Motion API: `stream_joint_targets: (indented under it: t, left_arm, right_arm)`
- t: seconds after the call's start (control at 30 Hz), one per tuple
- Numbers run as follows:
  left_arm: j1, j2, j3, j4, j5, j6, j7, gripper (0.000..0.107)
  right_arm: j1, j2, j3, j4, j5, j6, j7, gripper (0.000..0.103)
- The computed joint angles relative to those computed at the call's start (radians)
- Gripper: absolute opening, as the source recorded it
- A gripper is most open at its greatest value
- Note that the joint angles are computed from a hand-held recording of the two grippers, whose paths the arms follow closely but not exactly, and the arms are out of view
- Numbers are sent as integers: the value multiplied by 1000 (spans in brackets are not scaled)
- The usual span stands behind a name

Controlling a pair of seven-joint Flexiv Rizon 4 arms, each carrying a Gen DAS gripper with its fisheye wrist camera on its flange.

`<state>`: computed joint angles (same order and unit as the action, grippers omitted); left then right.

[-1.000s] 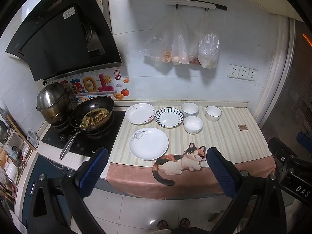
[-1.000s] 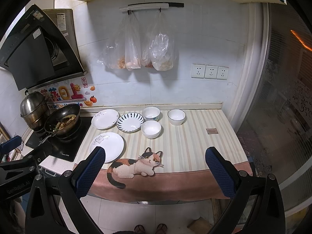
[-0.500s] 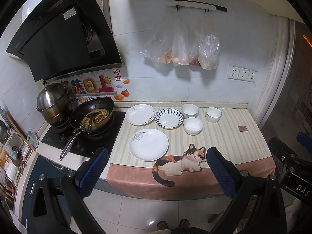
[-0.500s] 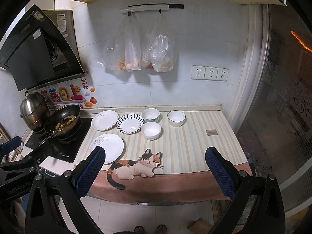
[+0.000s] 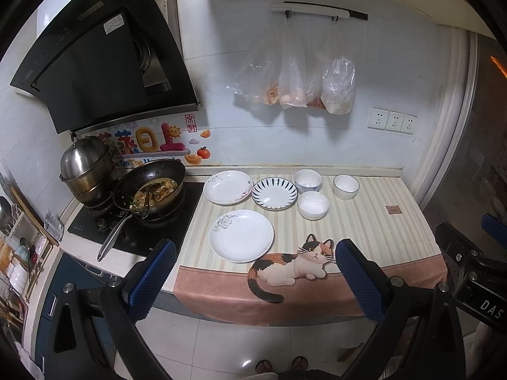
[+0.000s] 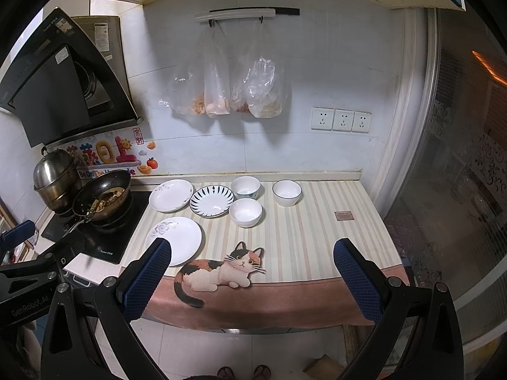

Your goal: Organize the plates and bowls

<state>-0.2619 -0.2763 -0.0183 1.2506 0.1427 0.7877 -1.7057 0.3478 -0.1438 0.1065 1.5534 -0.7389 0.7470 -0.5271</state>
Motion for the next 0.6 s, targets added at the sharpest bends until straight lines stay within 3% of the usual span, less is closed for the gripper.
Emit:
stream_joint_targets:
  t: [0.47, 0.6]
  left_arm:
    - [15, -36, -6, -55, -37, -12, 45, 103]
    - [33, -85, 6, -60, -48, 43, 55, 103]
  right_arm:
    - [2, -9, -5, -26, 9, -6, -4, 103]
    - [-24, -37, -12, 5, 38, 148, -1, 103]
